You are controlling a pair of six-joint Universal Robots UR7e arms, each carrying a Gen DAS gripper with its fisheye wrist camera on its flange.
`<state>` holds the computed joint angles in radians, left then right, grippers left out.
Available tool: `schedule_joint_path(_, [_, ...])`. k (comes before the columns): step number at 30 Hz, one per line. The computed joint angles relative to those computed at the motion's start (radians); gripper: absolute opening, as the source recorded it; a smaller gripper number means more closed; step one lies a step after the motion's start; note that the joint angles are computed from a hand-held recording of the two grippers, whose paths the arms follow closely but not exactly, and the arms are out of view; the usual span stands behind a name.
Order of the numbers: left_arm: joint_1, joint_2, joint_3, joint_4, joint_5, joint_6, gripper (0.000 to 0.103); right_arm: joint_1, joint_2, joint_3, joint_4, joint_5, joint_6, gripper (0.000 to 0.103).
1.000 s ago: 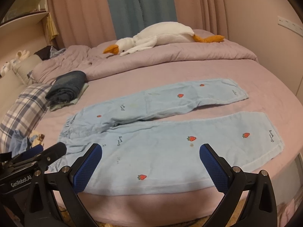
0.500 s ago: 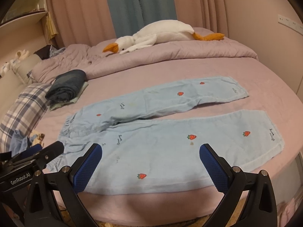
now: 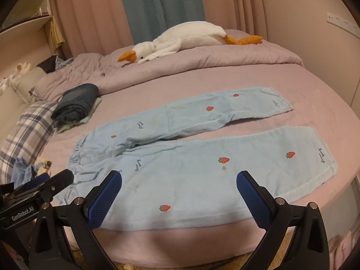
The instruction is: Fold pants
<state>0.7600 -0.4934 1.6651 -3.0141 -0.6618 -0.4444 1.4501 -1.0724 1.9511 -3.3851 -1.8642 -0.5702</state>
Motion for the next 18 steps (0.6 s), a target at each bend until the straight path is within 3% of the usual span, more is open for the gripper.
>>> schedule_joint_path(18, [0.001, 0.006, -0.012, 0.032, -0.011, -0.02, 0.097, -0.01, -0.009, 0.003, 0.005, 0.004, 0.006, 0.102])
